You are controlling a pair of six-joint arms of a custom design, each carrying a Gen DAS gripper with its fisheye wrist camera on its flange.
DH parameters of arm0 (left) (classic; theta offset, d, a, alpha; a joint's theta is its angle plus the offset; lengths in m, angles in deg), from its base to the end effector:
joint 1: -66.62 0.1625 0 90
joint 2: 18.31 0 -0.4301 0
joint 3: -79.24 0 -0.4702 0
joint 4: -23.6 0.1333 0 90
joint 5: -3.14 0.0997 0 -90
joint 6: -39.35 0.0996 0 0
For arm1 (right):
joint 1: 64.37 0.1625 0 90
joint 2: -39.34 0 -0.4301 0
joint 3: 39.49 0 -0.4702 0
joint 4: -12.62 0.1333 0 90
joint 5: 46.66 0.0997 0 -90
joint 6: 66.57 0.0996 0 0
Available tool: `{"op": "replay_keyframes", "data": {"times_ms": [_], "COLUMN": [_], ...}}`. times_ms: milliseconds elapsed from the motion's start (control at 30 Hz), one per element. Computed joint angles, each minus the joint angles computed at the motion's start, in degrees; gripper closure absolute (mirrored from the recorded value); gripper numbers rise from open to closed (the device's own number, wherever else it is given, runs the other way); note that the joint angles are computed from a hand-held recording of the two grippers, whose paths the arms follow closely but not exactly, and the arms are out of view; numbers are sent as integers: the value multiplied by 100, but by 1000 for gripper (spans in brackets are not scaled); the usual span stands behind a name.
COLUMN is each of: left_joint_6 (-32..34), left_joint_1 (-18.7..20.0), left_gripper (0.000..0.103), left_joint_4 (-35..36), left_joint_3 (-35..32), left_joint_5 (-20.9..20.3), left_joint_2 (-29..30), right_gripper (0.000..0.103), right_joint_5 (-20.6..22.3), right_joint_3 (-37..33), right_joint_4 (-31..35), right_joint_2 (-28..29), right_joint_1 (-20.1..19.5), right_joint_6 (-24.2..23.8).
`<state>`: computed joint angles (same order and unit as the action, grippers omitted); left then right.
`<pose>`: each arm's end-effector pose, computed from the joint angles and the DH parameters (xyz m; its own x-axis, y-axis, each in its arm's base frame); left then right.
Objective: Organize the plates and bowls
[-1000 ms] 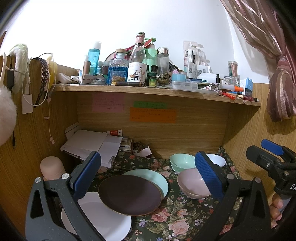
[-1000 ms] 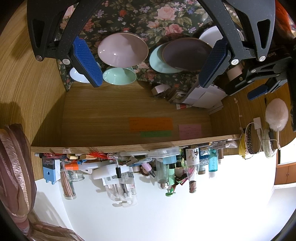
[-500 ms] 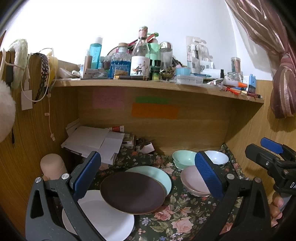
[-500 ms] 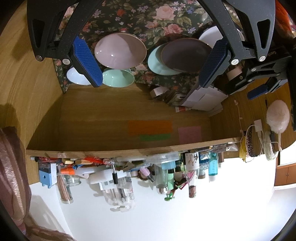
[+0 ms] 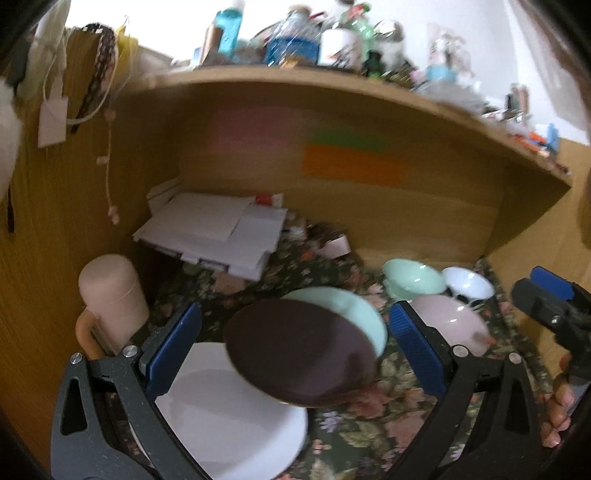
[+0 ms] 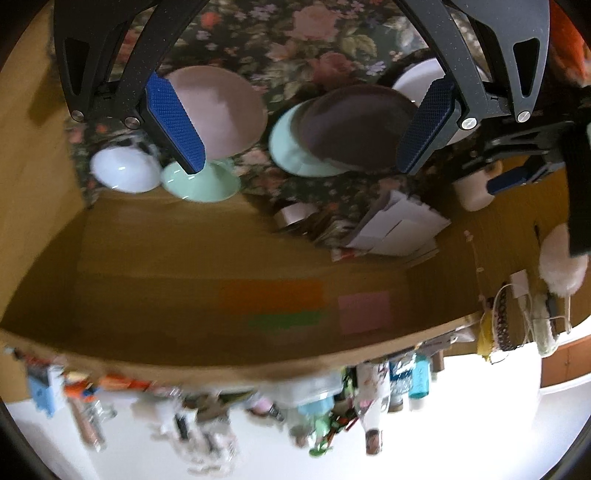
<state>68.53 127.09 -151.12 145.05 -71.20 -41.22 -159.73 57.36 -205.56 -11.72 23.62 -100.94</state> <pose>-0.2938 -0.8436 0.0049 -0.6298 0.5938 -0.5007 0.7724 0.4111 -0.4841 0.0696 -0.7051 0.2467 -0.7503 0.2723 0.6024 -0.5075 0.3466 -0.7888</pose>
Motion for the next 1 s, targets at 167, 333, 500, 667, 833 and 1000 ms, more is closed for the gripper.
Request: {"op": "replay_keyframes", "data": {"times_ms": [167, 333, 500, 667, 833, 1000], "left_joint_6": [-56, -316, -527, -539, -590, -488], "left_joint_1": [132, 273, 365, 426, 463, 496], "left_gripper": [0, 0, 0, 0, 7, 9], "left_joint_4": [370, 1134, 1696, 2076, 2459, 2683], "left_joint_3": [-457, -1032, -1599, -2099, -2497, -2639], "left_joint_5": [226, 406, 681, 881, 1010, 996], "left_joint_2": [262, 535, 847, 1132, 1361, 1452], "right_gripper": [0, 0, 0, 5, 20, 29], "right_joint_5": [-47, -227, -305, -472, -725, -851], "right_joint_3": [-281, -688, -1132, -1607, -2183, -2691], "right_joint_4": [506, 1293, 2047, 2690, 3490, 4289], "right_joint_2": [144, 316, 508, 760, 1070, 1294], "right_joint_1": [-71, -140, -223, -254, -277, -341], "right_joint_6": [22, 178, 305, 269, 242, 451]}}
